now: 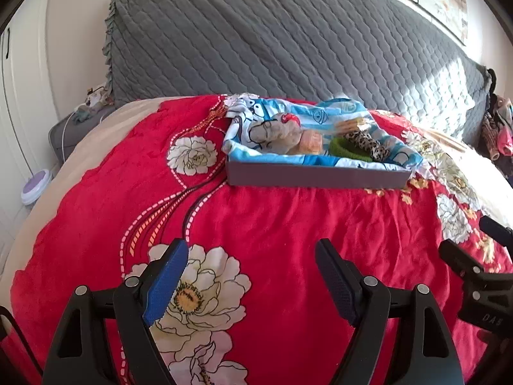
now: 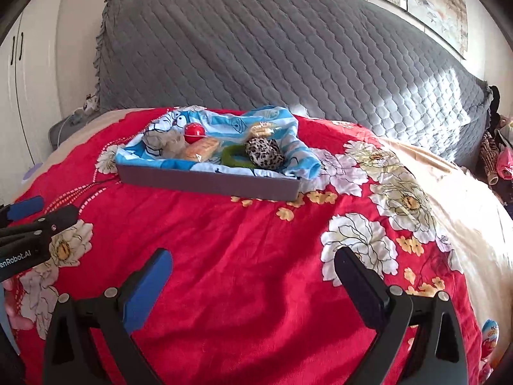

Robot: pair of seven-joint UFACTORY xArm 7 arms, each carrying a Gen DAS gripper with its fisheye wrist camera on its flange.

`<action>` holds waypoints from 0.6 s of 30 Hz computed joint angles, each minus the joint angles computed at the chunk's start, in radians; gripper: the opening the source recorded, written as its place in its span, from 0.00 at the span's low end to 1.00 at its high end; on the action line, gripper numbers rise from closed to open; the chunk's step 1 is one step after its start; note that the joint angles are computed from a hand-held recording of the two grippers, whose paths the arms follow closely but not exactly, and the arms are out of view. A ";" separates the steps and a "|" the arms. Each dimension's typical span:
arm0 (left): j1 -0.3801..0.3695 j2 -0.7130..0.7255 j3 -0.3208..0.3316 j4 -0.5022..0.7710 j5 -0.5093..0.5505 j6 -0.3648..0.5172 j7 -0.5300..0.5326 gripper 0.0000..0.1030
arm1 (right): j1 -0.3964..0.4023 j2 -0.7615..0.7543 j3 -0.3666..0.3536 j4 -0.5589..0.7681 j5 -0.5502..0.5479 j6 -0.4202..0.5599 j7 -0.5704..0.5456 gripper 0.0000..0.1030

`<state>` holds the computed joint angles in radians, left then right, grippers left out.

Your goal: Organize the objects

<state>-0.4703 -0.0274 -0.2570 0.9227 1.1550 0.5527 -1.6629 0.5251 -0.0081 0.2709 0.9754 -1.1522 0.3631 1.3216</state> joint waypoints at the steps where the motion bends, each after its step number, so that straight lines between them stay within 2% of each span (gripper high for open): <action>1: -0.001 0.001 -0.001 -0.004 0.002 0.003 -0.003 0.80 | 0.000 -0.001 0.000 -0.002 0.002 0.004 -0.001 0.99; 4: 0.001 0.001 0.001 -0.018 0.028 -0.001 -0.036 0.80 | 0.004 0.001 0.004 -0.004 -0.027 0.022 0.023 0.99; 8: 0.004 -0.007 0.002 -0.039 0.070 -0.013 -0.083 0.80 | 0.008 0.011 -0.001 -0.011 0.000 0.018 0.007 0.99; 14: 0.006 0.000 0.002 -0.046 0.073 -0.016 -0.088 0.80 | 0.022 0.021 -0.001 -0.012 -0.002 0.043 -0.006 0.99; 18: 0.000 0.012 0.002 -0.042 0.088 -0.015 -0.094 0.80 | 0.025 0.015 -0.004 -0.020 -0.023 0.044 0.023 0.99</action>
<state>-0.4700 -0.0157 -0.2547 0.8806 1.2429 0.5376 -1.7570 0.5504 0.0073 0.2671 0.9557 -1.1755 0.4068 1.3442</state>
